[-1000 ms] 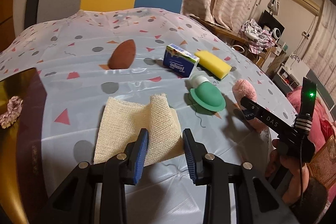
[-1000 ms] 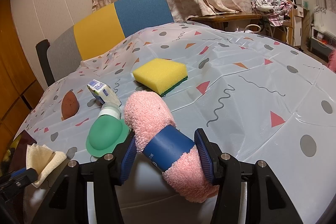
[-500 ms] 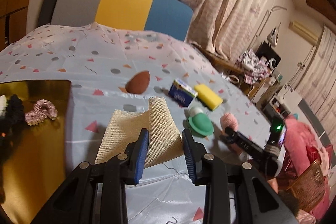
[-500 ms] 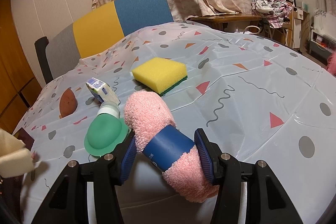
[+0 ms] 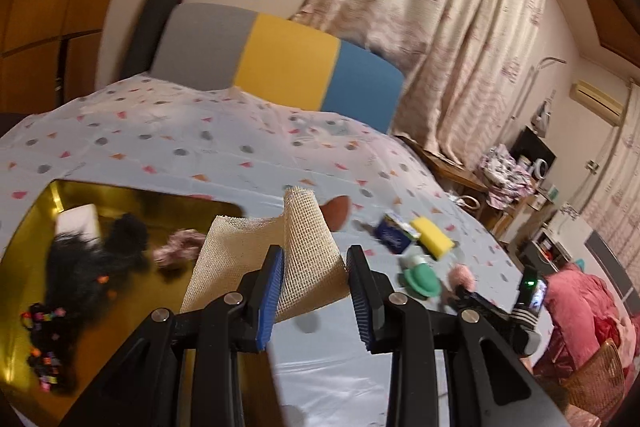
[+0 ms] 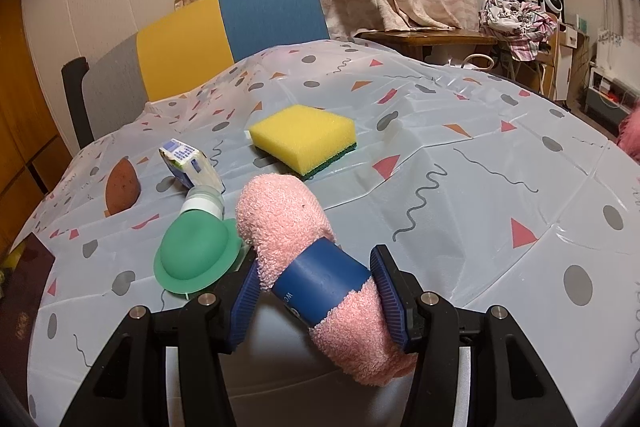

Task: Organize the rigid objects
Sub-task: 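Carry the beige cloth into the gold tray and open the left gripper, then carry the pink fuzzy roll into the gold tray and open the right gripper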

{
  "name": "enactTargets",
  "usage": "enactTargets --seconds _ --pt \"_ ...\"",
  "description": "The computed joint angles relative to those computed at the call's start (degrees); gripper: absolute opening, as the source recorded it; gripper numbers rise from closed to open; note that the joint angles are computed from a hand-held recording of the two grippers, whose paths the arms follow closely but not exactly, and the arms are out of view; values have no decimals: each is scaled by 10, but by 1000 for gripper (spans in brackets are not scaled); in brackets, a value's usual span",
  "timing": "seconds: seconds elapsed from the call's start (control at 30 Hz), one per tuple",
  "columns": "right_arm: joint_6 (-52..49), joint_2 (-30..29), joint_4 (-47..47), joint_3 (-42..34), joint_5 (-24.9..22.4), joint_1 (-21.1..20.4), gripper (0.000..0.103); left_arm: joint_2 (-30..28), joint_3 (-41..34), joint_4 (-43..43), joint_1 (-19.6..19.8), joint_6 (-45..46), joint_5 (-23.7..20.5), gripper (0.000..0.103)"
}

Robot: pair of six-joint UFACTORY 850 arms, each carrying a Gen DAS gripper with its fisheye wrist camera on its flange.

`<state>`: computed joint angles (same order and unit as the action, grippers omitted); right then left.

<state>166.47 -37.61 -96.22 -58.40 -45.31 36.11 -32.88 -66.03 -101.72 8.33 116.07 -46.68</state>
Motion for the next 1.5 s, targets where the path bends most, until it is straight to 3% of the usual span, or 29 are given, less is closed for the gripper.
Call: enactTargets --seconds 0.23,0.37,0.47,0.5,0.57,0.63,0.97,1.27,1.5 --pt "-50 -9 39 -18 -1 2 55 -48 -43 37 21 -54 31 33" --pt "-80 -13 60 -27 -2 2 55 -74 -68 65 15 -64 83 38" --pt "-100 -17 76 -35 -4 3 55 -98 -103 191 13 -183 86 48" --pt "-108 -18 81 -37 -4 3 56 -97 -103 203 13 -195 89 51" --pt "-119 -20 89 -42 -4 3 56 -91 -91 189 16 -177 92 69" --pt "-131 -22 97 -45 -5 3 56 -83 -80 168 21 -150 89 77" --pt "-111 -14 92 -36 -17 8 54 -59 -48 143 50 -123 44 77" --pt "-43 16 66 -11 9 26 54 -51 -34 140 66 -116 30 77" --pt "-13 16 7 -41 37 57 54 -42 -22 124 74 -91 23 76"
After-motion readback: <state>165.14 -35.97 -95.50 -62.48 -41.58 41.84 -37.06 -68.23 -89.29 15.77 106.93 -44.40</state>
